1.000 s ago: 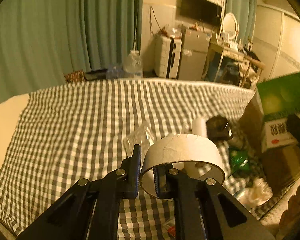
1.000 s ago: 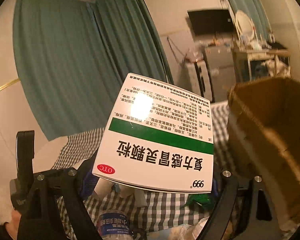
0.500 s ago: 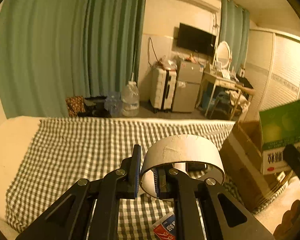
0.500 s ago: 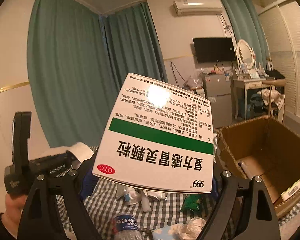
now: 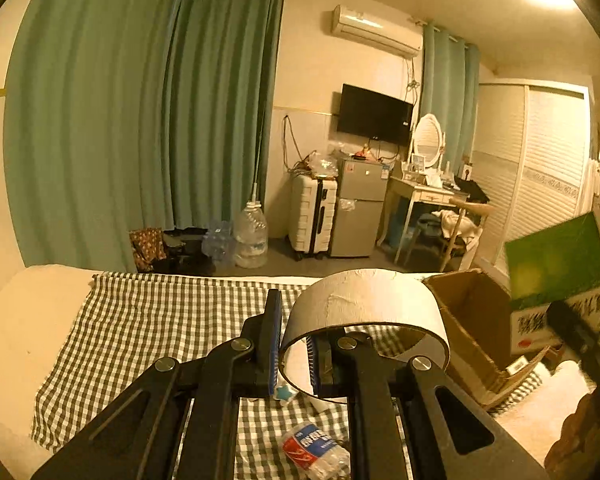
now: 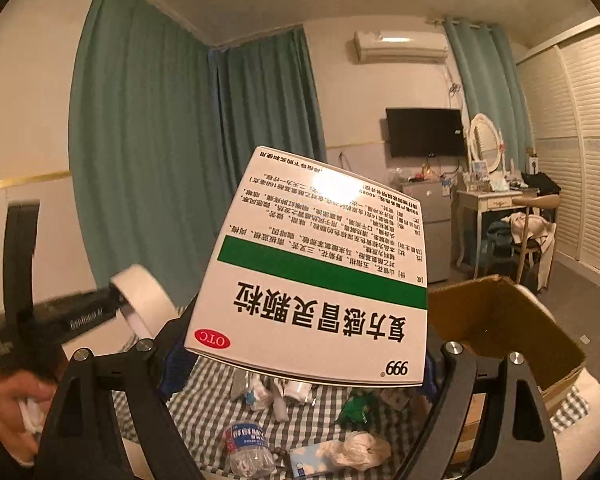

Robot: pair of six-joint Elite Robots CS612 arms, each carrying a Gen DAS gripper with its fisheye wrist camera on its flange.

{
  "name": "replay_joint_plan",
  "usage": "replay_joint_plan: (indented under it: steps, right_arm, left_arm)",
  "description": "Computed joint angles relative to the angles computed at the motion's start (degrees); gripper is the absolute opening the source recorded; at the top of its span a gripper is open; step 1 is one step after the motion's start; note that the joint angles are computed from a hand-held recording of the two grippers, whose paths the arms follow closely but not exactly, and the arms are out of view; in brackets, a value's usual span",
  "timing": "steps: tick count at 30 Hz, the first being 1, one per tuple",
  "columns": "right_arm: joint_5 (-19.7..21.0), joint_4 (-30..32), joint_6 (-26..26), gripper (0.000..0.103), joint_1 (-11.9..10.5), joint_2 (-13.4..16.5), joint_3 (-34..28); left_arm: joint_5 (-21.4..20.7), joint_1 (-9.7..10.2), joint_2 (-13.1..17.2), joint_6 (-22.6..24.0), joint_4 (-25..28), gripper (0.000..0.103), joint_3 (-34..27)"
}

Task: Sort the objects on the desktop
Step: 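Carry the tape roll and medicine box up toward the cardboard box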

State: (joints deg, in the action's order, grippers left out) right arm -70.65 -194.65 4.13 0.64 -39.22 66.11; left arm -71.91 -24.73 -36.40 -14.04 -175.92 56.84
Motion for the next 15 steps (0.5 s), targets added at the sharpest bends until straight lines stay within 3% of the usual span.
replay_joint_plan:
  steps: [6,15]
  right_arm:
    - [0.2,-2.5,-1.0,0.085,-1.0,-3.0,3.0]
    - [3.0,-5.9,-1.5,0.085,-2.9,-6.3,7.3]
  left_arm:
    - [1.2,-0.88,-1.9,-0.1,-2.7,0.012,2.6]
    - [6.1,-3.2,-3.6,-0.7,-1.4,0.012,3.4]
